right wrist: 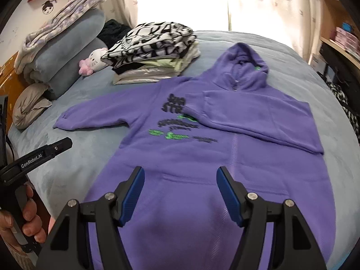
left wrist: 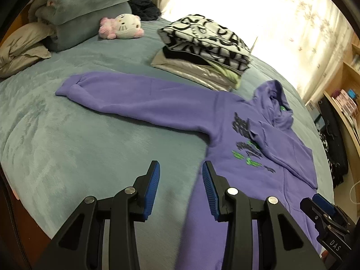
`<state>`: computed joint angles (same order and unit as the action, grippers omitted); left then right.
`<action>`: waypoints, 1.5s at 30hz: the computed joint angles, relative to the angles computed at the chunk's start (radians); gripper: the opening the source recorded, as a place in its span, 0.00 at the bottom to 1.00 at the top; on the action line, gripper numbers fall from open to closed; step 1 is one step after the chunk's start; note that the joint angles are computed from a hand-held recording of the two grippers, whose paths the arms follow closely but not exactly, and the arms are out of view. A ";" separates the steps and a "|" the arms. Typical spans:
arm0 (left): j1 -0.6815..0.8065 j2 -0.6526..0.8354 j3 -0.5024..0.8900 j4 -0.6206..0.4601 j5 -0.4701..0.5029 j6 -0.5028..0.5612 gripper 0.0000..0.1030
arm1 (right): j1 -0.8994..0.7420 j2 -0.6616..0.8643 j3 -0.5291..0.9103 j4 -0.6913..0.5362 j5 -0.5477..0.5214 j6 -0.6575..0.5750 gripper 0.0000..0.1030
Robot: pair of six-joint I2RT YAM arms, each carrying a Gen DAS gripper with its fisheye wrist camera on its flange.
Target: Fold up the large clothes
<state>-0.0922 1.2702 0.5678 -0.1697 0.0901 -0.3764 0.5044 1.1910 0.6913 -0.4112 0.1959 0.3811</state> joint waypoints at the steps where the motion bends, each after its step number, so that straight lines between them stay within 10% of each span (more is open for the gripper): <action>1: 0.022 0.024 0.007 0.014 0.012 0.009 0.37 | 0.006 0.034 0.018 0.012 -0.001 0.002 0.65; 17: 0.366 0.541 0.266 0.171 0.337 0.060 0.37 | 0.048 0.561 0.353 0.165 -0.045 -0.004 0.65; 30: 0.545 0.946 0.606 0.219 0.417 -0.075 0.37 | 0.032 0.762 0.529 0.178 -0.077 -0.014 0.65; 35: 0.511 0.973 0.686 0.166 0.305 -0.031 0.08 | 0.010 0.776 0.508 0.187 -0.091 0.008 0.65; 45: 0.337 0.547 0.542 0.106 0.198 0.064 0.05 | -0.069 0.682 0.383 0.224 -0.126 0.065 0.65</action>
<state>0.2453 1.8174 1.1097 -0.0638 0.2878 -0.3128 0.4358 1.8727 1.0744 -0.1876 0.0699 0.4459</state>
